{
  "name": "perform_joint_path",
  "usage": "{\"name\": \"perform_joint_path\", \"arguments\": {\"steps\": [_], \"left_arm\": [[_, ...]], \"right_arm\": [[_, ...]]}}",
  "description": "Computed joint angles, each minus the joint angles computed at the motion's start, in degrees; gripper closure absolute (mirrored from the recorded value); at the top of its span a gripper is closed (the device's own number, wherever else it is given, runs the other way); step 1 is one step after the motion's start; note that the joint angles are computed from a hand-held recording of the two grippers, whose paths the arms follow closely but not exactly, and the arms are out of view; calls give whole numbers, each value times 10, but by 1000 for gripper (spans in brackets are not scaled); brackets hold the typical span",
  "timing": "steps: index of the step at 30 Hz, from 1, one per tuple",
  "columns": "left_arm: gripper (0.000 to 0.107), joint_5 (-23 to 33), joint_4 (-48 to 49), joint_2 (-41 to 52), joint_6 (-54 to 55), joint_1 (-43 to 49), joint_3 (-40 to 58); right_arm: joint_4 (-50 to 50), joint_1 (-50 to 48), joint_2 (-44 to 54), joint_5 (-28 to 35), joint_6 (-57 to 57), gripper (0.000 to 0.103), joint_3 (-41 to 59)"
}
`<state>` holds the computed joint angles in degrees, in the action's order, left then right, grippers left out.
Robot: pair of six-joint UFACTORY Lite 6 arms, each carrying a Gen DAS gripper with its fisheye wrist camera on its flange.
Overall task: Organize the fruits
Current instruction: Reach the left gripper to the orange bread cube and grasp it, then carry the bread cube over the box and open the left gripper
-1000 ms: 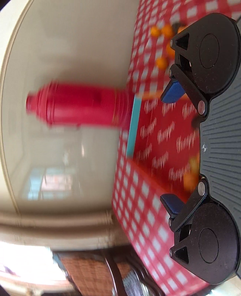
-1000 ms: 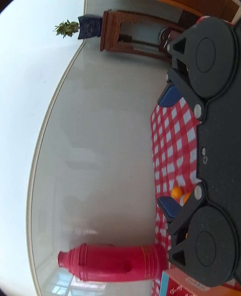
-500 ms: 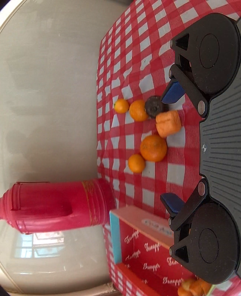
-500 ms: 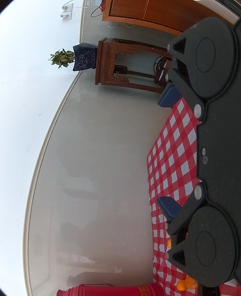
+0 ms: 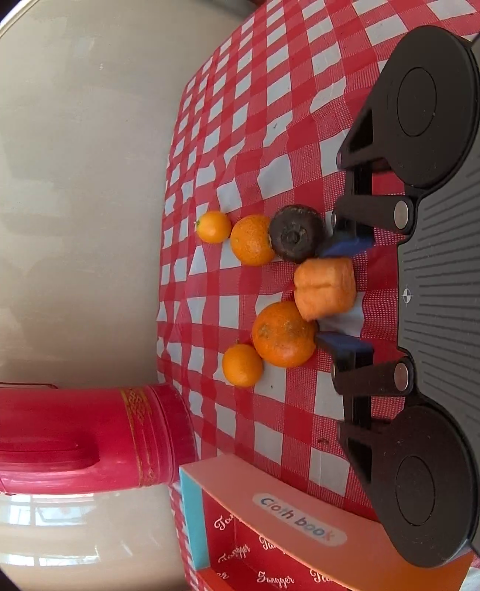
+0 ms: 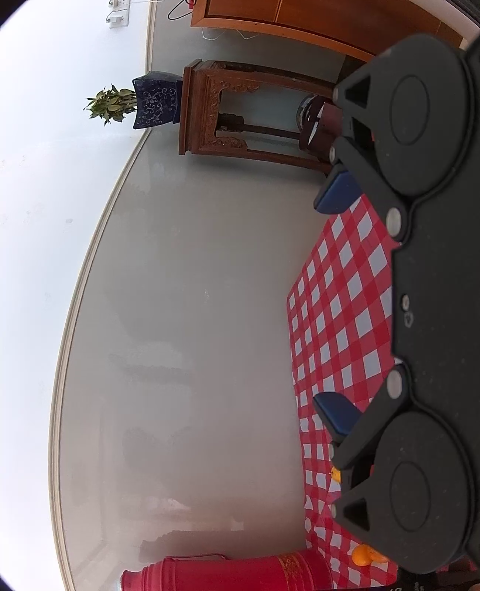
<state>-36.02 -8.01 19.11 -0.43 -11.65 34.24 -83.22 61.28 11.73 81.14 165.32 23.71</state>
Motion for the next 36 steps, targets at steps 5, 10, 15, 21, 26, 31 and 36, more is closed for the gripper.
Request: {"name": "perform_joint_path", "arguments": {"steps": [5, 10, 15, 21, 26, 31, 36], "left_arm": [[73, -25, -16, -9, 19, -6, -21], [73, -80, -65, -44, 69, -16, -64], [73, -134, -114, -104, 103, -5, -119], [73, -161, -161, -154, 135, 71, -141], [73, -102, -163, -110, 145, 179, -81], [73, -1, -118, -56, 118, 270, -7], [68, 53, -95, -42, 93, 310, 20]], "right_arm": [[-4, -2, -5, -3, 2, 6, -3], [-10, -5, -4, -11, 2, 6, -4], [-13, -5, 2, -11, 1, 6, 0], [-19, -1, 16, -19, -7, 6, 16], [-5, 10, 45, -6, -18, 6, 46], [-14, 8, 64, -13, -28, 6, 70], [-32, 7, 92, -24, -48, 6, 107]]}}
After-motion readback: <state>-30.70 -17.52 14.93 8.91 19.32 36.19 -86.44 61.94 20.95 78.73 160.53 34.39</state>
